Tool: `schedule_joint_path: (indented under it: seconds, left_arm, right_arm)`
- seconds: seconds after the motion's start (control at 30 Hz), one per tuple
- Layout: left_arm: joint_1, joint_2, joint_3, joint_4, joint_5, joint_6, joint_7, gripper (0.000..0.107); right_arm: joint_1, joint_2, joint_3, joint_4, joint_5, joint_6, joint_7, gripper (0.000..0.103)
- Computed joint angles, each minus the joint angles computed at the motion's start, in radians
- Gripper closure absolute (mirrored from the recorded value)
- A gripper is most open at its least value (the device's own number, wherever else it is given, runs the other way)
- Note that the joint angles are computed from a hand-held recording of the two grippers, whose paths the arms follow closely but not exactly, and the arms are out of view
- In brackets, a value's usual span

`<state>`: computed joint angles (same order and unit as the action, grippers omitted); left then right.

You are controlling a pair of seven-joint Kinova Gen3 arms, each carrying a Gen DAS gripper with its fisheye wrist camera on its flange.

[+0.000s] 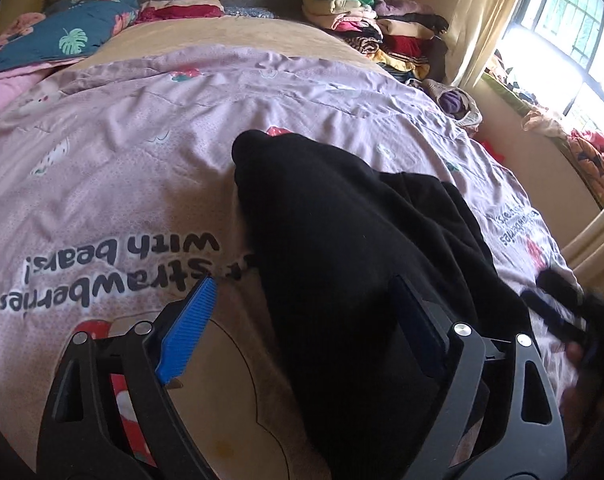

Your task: Fold small clothes

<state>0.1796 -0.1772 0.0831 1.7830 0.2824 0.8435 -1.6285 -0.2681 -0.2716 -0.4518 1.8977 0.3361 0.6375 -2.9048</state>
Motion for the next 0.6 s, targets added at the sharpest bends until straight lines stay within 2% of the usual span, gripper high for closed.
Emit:
schedule_joint_path:
  seconds: [0.07,0.13,0.2,0.3,0.37,0.4,0.5,0.6]
  left_arm:
    - [0.007,-0.005,-0.006,0.011,0.019,-0.007,-0.015,0.026]
    - [0.009,-0.008,-0.004,0.018,0.026,-0.012,-0.015,0.026]
    - [0.013,-0.011,-0.014,0.026,0.050,-0.008,-0.030,0.026]
    - [0.011,-0.012,-0.017,0.039,0.061,-0.008,-0.042,0.024]
    - [0.011,-0.013,-0.017,0.041,0.067,-0.007,-0.044,0.023]
    - [0.011,-0.013,-0.017,0.041,0.069,-0.006,-0.046,0.023]
    - [0.015,-0.011,-0.019,0.036,0.084,0.005,-0.060,0.023]
    - [0.021,-0.011,-0.021,0.030,0.104,0.016,-0.077,0.023]
  right_arm:
    - [-0.030,0.067,0.026,-0.085,0.026,0.081,0.080,0.034]
    - [-0.029,0.146,0.015,-0.168,0.051,0.163,0.160,0.036]
    - [-0.055,0.220,0.016,-0.238,0.085,0.244,0.190,0.043]
    - [-0.129,0.311,0.065,-0.319,0.105,0.329,0.209,0.044]
    - [-0.164,0.343,0.096,-0.332,0.118,0.345,0.210,0.056]
    - [-0.166,0.348,0.100,-0.327,0.116,0.333,0.219,0.083]
    - [-0.210,0.339,0.130,-0.305,0.164,0.295,0.225,0.093]
    - [-0.234,0.287,0.171,-0.282,0.181,0.241,0.261,0.095]
